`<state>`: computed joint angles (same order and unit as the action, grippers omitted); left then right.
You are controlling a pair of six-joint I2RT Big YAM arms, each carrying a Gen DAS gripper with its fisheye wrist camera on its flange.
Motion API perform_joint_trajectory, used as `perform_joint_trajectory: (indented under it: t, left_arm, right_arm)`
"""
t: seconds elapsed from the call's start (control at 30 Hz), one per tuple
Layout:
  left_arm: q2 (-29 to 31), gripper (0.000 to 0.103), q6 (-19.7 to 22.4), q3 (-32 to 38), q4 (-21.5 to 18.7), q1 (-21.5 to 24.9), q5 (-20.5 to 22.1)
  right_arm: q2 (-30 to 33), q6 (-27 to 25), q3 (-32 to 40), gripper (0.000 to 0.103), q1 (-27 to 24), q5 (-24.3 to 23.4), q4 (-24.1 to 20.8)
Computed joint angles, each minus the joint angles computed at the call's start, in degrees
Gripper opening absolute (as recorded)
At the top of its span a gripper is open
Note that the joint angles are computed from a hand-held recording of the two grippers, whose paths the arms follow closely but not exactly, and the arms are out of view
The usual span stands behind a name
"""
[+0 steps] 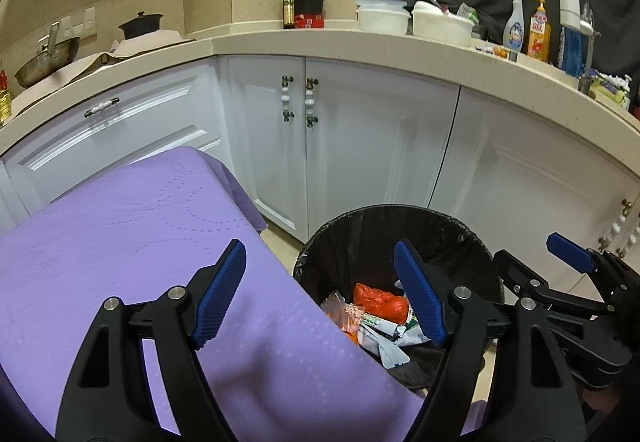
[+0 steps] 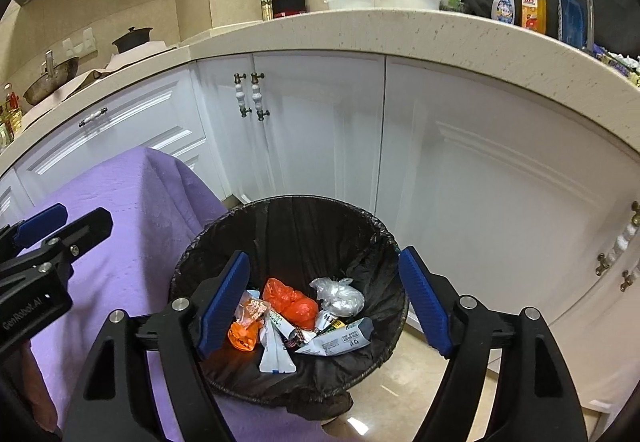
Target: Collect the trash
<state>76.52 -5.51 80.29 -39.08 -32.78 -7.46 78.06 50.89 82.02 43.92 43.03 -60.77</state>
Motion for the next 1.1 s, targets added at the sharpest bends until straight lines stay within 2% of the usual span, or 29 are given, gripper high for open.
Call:
perform_joint_trajectory:
  t: [0.1,0.63,0.73,1.1]
  left_arm:
    - [-1.69,0.080,0.16,-1.05,-0.15,-0.09,-0.12]
    - [-10.34,0.082,-0.42,-5.72,-1.73,-0.07,-1.10]
    - [-12.00,0.087,-0.37,-6.72,-1.93,-0.17,-1.86]
    - [-17.25,0.087,-0.38,-9.50,-3.77,0.07,-2.19]
  right_arm:
    - [-0.24,1.00,0.47,0.077,1.47,1.53,-1.51]
    - [-0.93,7.18,4.13,0.080,8.09,7.89,-10.17]
    - [-1.10,8.25,4.63,0.081,9.40,9.00,-11.56]
    - [-1.00,12.11,6.37,0.081,13.33,12.05,-16.09]
